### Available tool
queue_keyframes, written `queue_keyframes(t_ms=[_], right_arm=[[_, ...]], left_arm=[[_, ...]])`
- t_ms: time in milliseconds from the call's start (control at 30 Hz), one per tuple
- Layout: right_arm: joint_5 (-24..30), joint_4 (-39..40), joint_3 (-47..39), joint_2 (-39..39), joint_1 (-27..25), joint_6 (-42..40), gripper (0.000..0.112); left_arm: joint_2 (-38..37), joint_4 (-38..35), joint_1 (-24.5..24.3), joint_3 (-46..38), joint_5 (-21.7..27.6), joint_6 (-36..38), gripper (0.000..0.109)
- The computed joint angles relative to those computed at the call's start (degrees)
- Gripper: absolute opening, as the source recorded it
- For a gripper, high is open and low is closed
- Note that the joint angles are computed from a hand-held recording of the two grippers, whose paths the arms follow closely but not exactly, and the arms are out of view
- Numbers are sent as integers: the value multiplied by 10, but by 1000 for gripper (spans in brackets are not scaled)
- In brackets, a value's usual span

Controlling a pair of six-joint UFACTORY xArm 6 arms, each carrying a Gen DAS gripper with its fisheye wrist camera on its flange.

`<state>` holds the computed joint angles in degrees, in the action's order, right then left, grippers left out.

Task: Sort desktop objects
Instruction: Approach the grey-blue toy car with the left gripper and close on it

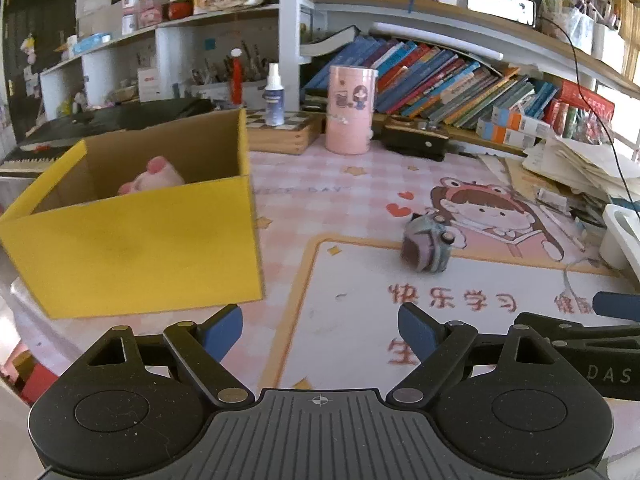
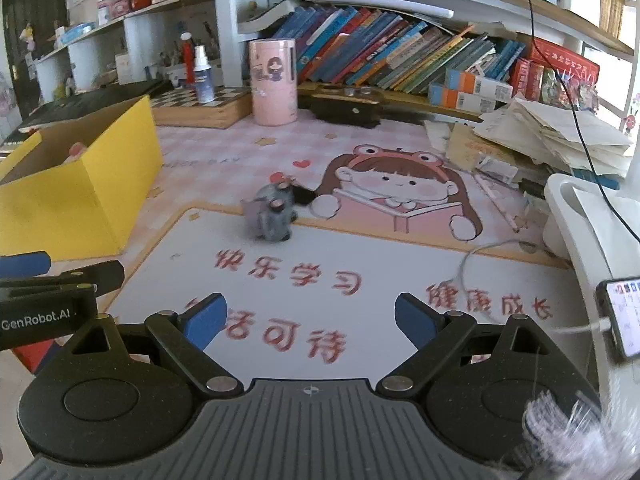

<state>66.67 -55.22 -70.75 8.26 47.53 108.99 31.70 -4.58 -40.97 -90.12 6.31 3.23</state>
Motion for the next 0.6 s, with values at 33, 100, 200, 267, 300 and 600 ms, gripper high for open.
queue_keyframes(t_ms=[33, 100, 200, 267, 300, 600], right_arm=[[-5, -2, 9, -7, -5, 0, 91], [-15, -6, 26, -20, -15, -3, 91], [-30, -13, 52, -41, -30, -8, 91], [-41, -18, 69, -54, -40, -11, 91], [-45, -20, 76, -60, -44, -12, 91], [-93, -47, 136, -111, -87, -23, 91]], left_arm=[[7, 9, -2, -11, 4, -10, 87], [21, 29, -6, -32, 12, -33, 87], [40, 54, -12, -62, 24, -64, 87], [52, 67, -17, -81, 31, -81, 87], [58, 76, -19, -91, 35, -91, 87], [106, 135, -39, -167, 63, -154, 85]])
